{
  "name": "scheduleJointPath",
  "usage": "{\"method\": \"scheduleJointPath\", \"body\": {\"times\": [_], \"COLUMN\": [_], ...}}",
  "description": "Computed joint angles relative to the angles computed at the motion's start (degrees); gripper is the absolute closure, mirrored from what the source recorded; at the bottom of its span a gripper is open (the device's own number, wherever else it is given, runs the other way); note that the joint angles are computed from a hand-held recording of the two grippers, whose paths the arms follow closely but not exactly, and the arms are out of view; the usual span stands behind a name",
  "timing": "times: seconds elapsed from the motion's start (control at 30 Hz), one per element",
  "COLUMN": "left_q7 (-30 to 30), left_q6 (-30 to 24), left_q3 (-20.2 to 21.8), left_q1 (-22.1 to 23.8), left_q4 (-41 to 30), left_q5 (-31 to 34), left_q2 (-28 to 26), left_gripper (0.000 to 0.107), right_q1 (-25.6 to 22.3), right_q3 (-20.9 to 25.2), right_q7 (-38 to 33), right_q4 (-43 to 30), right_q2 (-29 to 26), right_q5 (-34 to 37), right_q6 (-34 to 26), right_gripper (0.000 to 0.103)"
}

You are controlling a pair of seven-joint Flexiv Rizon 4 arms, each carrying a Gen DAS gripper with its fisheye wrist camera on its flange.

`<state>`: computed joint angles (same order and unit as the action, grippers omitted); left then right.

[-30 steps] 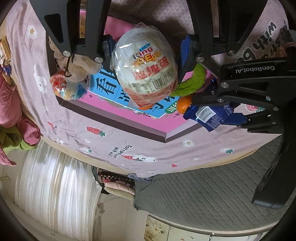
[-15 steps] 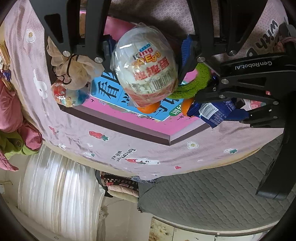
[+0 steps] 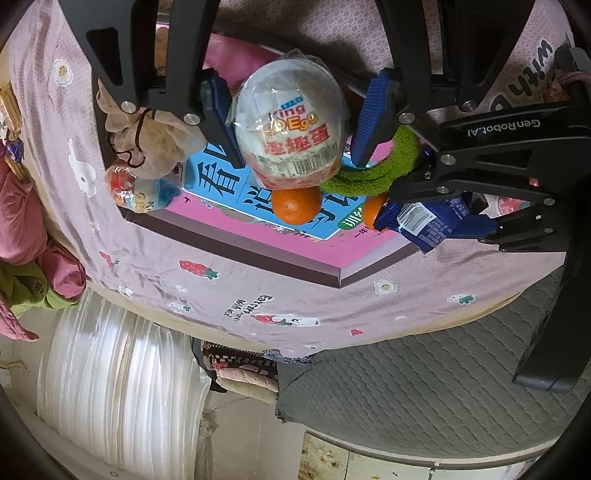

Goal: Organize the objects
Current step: 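Lower the snack packet into the tray while right tool lowers the Kinder egg into it, then open both tools, releasing the snack packet and the Kinder egg in the tray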

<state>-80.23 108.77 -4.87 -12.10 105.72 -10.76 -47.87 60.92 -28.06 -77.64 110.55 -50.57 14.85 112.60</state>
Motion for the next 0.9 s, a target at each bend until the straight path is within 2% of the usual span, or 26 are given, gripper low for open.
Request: {"method": "scheduleJointPath", "body": {"times": [0.2,0.5,0.77,0.9], "left_q7": [-0.2,-1.1,-2.9,-4.5], "left_q6": [-0.2,1.9,3.9,5.4], "left_q3": [0.2,-2.8,-3.7,-3.0], "left_q1": [-0.1,3.0,4.6,4.2], "left_q4": [0.1,1.5,3.4,4.9], "left_q5": [-0.1,2.2,3.4,2.9], "left_q2": [0.1,1.2,2.6,3.9], "left_gripper": [0.048,0.041,0.04,0.033], "right_q1": [0.1,0.1,1.6,2.9], "right_q3": [0.0,0.3,-1.0,-2.1], "right_q7": [-0.1,-0.4,-1.0,-1.6], "right_q4": [0.3,1.2,2.3,3.2], "right_q2": [0.3,1.8,3.1,4.2], "right_q5": [0.2,0.7,2.8,4.8], "right_q6": [0.1,0.7,1.7,2.5], "right_gripper": [0.041,0.03,0.029,0.029]}}
